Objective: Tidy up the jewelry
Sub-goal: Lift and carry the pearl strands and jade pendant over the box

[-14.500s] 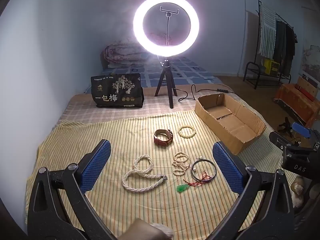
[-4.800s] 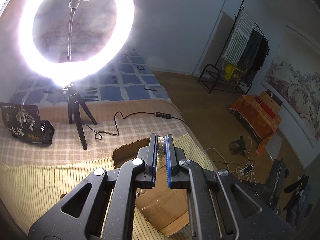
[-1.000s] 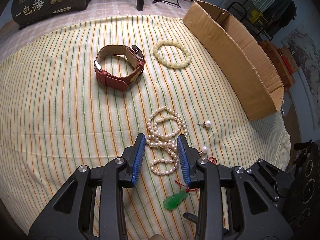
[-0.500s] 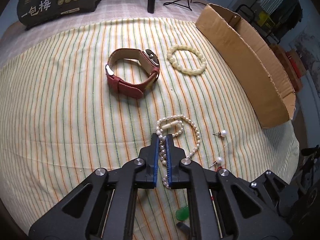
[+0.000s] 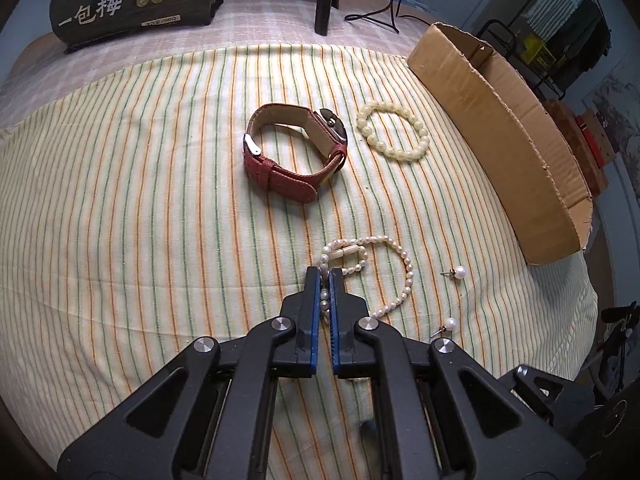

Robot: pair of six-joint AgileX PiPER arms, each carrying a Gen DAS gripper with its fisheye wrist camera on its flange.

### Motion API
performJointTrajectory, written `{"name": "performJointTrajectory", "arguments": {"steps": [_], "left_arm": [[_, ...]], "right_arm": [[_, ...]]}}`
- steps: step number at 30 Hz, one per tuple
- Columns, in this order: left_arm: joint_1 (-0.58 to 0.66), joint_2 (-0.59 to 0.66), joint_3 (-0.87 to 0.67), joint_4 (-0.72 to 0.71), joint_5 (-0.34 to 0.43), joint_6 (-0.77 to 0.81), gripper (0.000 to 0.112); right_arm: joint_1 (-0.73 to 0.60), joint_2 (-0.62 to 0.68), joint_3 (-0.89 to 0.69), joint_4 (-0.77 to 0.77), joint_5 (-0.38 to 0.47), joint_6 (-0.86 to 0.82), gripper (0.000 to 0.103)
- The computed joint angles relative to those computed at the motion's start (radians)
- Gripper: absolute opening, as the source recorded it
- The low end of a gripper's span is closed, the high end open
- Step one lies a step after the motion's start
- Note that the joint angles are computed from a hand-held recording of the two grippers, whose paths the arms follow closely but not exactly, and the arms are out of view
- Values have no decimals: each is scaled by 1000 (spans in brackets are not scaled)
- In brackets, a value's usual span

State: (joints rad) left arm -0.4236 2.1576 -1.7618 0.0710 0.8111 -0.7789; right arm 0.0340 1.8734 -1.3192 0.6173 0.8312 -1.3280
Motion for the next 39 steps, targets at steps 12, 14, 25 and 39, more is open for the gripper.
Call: {"name": "performJointTrajectory", "arguments": {"steps": [12,14,25,39], "left_arm": [[2,-138,130,60,-63,-92,2],[-2,-175,163,69,-81,-109,2],[-47,-341,217,179,-96,-231,2],[-129,-414,139,297,-28,-311,2]], "right_arm": [[-44,39,-125,-3,109,45,28],[-50,30,-133,3,124,47,28],[-113,-49,-158,29,191,50,28],[-226,-80,-270,51,274,70,28]]}}
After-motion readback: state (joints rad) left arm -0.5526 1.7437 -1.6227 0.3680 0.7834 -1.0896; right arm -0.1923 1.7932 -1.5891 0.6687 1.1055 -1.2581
